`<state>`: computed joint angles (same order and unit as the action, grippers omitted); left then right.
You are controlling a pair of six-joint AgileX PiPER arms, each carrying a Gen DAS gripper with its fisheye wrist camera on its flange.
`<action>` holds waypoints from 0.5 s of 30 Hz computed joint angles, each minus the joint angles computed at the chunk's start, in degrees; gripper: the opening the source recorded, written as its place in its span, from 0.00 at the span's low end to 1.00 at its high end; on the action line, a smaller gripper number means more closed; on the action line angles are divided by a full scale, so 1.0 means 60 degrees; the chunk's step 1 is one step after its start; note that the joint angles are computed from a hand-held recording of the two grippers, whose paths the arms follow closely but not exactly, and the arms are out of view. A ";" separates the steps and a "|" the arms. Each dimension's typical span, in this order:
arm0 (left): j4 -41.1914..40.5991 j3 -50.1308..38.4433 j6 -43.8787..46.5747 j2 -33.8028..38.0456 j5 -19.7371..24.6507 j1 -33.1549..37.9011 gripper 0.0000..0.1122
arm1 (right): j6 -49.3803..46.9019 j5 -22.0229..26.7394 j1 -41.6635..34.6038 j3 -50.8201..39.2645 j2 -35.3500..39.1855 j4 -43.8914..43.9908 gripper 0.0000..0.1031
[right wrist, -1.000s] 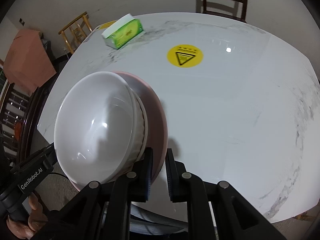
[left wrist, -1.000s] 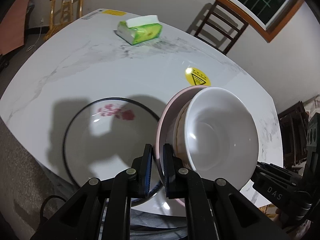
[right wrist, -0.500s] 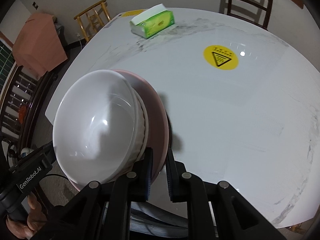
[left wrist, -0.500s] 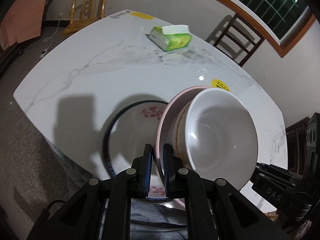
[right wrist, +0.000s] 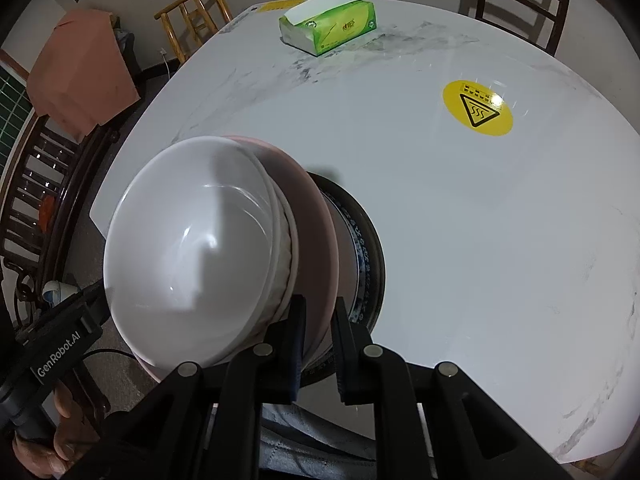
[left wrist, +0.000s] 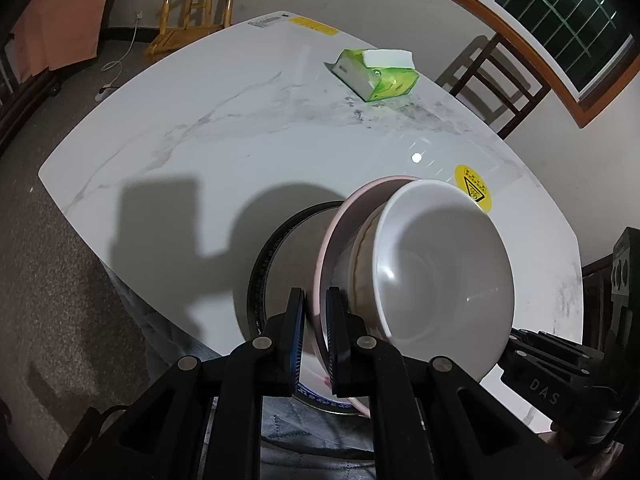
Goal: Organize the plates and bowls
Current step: 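Lower the nested bowls onto the pink-flowered plate and open both grippers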
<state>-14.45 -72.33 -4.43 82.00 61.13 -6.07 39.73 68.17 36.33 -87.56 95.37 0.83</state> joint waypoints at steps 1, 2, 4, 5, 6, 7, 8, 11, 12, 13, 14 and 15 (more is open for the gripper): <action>-0.0007 -0.0015 0.0013 0.0042 0.0006 0.0022 0.05 | -0.0006 0.0019 0.0000 -0.0060 0.0057 -0.0002 0.13; -0.0033 -0.0018 0.0053 0.0104 0.0000 0.0059 0.05 | -0.0038 0.0046 0.0004 -0.0123 0.0133 -0.0011 0.13; -0.0082 -0.0004 0.0091 0.0183 -0.0017 0.0119 0.05 | -0.0037 0.0053 0.0010 -0.0162 0.0217 0.0004 0.13; -0.0068 -0.0006 0.0116 0.0220 -0.0041 0.0124 0.05 | -0.0092 0.0045 -0.0022 -0.0153 0.0223 0.0017 0.13; -0.0061 -0.0010 0.0122 0.0259 -0.0070 0.0134 0.05 | -0.0119 0.0041 -0.0046 -0.0155 0.0240 0.0024 0.13; -0.0064 -0.0026 0.0097 0.0292 -0.0072 0.0123 0.05 | -0.0131 0.0036 -0.0082 -0.0180 0.0279 0.0051 0.13; -0.0087 -0.0040 0.0122 0.0318 -0.0065 0.0154 0.05 | -0.0177 0.0026 -0.0117 -0.0230 0.0341 0.0069 0.13; -0.0103 -0.0051 0.0161 0.0369 -0.0068 0.0182 0.05 | -0.0214 -0.0001 -0.0183 -0.0248 0.0392 0.0134 0.13; -0.0103 -0.0051 0.0193 0.0386 -0.0093 0.0186 0.05 | -0.0236 -0.0008 -0.0184 -0.0278 0.0420 0.0109 0.13; -0.0117 -0.0024 0.0228 0.0380 -0.0120 0.0200 0.05 | -0.0213 -0.0028 -0.0176 -0.0290 0.0434 0.0089 0.13; -0.0177 -0.0007 0.0266 0.0402 -0.0136 0.0243 0.05 | -0.0180 -0.0043 -0.0159 -0.0327 0.0465 0.0070 0.14; -0.0218 0.0007 0.0278 0.0419 -0.0163 0.0265 0.05 | -0.0172 -0.0074 -0.0132 -0.0311 0.0449 0.0035 0.14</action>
